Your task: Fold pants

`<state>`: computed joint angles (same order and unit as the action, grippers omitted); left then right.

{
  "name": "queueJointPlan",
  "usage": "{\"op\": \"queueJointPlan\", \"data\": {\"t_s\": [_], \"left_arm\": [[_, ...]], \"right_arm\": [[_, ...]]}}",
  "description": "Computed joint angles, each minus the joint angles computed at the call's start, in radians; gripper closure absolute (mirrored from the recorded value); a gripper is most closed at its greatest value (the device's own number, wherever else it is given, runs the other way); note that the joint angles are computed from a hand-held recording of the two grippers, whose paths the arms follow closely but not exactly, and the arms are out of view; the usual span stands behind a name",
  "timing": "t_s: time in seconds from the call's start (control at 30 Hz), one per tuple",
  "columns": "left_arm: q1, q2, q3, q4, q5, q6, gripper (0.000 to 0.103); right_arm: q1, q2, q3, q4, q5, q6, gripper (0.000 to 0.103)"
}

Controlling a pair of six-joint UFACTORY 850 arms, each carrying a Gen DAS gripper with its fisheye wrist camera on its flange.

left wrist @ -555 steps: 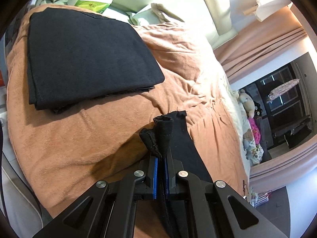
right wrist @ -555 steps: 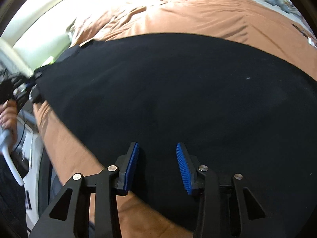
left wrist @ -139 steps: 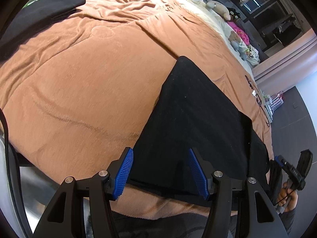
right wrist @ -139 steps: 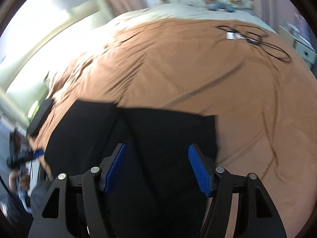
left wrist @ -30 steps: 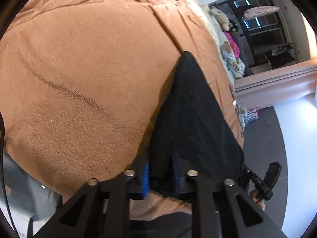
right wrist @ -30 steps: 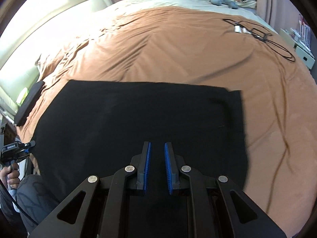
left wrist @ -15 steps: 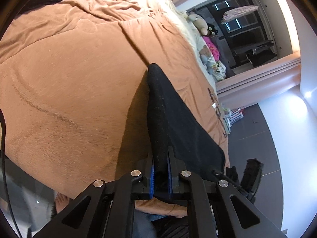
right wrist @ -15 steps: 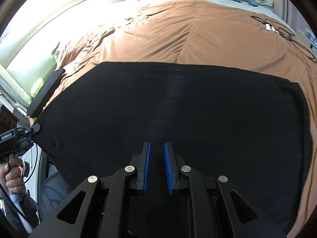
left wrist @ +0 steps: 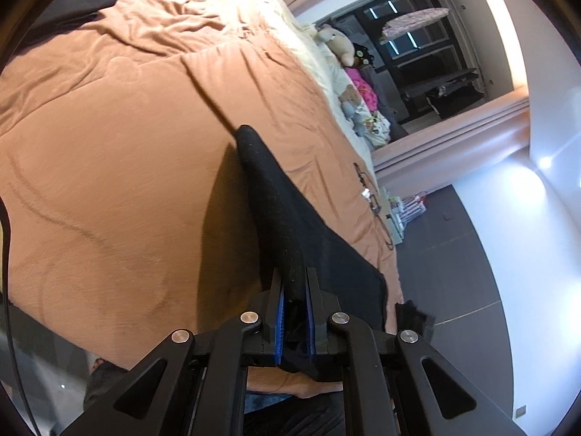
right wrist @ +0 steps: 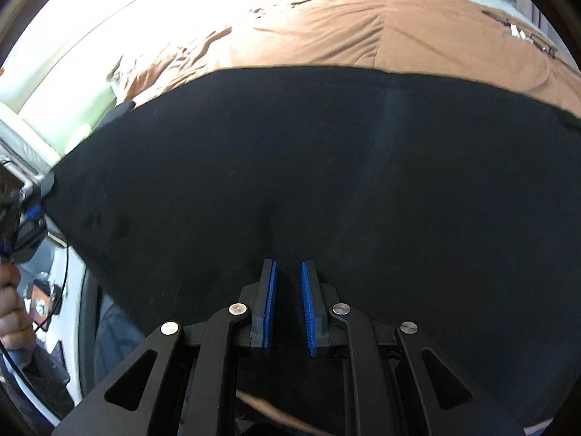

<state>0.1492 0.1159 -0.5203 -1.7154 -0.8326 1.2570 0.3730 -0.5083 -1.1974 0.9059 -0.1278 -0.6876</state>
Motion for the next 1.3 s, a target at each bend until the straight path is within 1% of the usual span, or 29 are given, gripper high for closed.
{"op": "queueJointPlan", "data": {"t_s": [0.1, 0.2, 0.37, 0.5, 0.6, 0.73, 0.77, 0.87, 0.93, 1.0, 1.07, 1.3], "left_arm": [[-0.016, 0.005, -0.009, -0.008, -0.009, 0.005, 0.093], [-0.035, 0.014, -0.016, -0.013, -0.014, 0.005, 0.093], [-0.055, 0.027, -0.023, -0.021, -0.012, 0.012, 0.093], [-0.056, 0.021, -0.03, -0.024, -0.005, 0.01, 0.093], [-0.054, 0.016, -0.029, -0.026, 0.004, 0.005, 0.093], [-0.041, 0.006, -0.02, -0.029, 0.005, -0.003, 0.093], [-0.038, 0.006, -0.016, -0.03, 0.003, -0.003, 0.093], [-0.027, -0.003, -0.011, -0.031, 0.002, -0.014, 0.093], [-0.018, -0.011, -0.011, -0.027, 0.003, -0.02, 0.093], [-0.009, -0.017, -0.007, -0.023, -0.002, -0.024, 0.093], [-0.001, -0.026, -0.005, -0.021, -0.008, -0.027, 0.093], [0.008, -0.048, -0.013, -0.022, -0.032, -0.027, 0.093]], "right_arm": [[-0.017, 0.01, 0.026, 0.237, -0.043, -0.213, 0.092], [-0.028, 0.018, 0.048, 0.361, -0.068, -0.32, 0.092], [-0.049, 0.035, 0.069, 0.425, -0.109, -0.376, 0.092], [-0.075, 0.027, 0.051, 0.416, -0.096, -0.345, 0.092], [-0.092, 0.004, 0.017, 0.323, -0.085, -0.227, 0.092], [-0.123, -0.048, -0.062, 0.206, -0.11, -0.107, 0.092], [-0.126, -0.063, -0.086, 0.156, -0.111, -0.062, 0.092], [-0.135, -0.114, -0.173, -0.088, -0.114, 0.179, 0.092], [-0.144, -0.151, -0.233, -0.194, -0.13, 0.286, 0.092], [-0.155, -0.189, -0.293, -0.251, -0.154, 0.34, 0.092], [-0.161, -0.228, -0.359, -0.372, -0.17, 0.453, 0.092], [-0.187, -0.34, -0.542, -0.52, -0.234, 0.594, 0.092]]}}
